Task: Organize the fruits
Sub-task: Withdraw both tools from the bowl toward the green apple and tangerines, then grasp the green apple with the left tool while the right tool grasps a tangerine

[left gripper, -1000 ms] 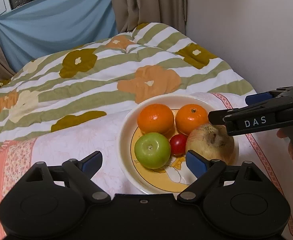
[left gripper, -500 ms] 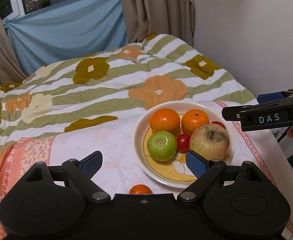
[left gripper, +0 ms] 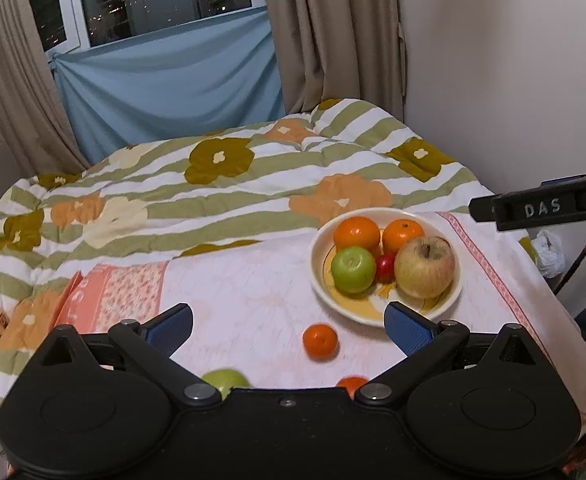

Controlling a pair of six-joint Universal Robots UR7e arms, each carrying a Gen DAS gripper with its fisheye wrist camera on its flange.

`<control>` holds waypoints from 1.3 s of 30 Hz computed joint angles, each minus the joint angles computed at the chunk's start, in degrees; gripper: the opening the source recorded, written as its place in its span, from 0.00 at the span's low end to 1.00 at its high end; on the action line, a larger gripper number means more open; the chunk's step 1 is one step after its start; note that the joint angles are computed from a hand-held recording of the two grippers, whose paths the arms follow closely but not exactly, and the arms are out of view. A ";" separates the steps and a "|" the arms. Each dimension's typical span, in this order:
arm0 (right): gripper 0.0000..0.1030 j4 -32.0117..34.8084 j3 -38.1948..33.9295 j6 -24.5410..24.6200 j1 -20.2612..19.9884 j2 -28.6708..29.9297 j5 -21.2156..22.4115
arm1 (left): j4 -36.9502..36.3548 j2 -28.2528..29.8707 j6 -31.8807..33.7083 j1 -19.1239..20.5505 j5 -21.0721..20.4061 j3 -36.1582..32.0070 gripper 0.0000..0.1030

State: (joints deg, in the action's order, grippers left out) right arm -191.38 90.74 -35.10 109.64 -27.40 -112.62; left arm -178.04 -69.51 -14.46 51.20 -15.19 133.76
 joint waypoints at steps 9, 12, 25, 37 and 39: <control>1.00 -1.04 5.65 6.53 3.75 -1.98 -2.35 | 7.20 -11.90 -3.49 -2.18 -1.44 7.50 1.00; 1.00 -2.56 6.99 8.22 5.51 -1.51 -3.53 | 8.23 -15.83 -2.30 -2.66 -1.61 9.81 1.00; 1.00 -8.30 9.47 16.73 10.47 5.02 -10.98 | -3.16 -22.53 18.57 4.06 -11.68 13.80 1.00; 1.00 -18.18 8.53 12.15 7.56 14.12 -11.02 | -25.43 -10.30 44.89 18.86 -28.95 10.56 0.91; 1.00 -19.29 7.56 11.30 7.01 15.66 -11.49 | -27.11 -8.14 47.30 20.67 -31.00 9.56 0.88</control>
State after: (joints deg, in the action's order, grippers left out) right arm -210.67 98.30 -23.80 116.66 -11.75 -124.11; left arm -205.14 -77.65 32.84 71.87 -46.19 143.32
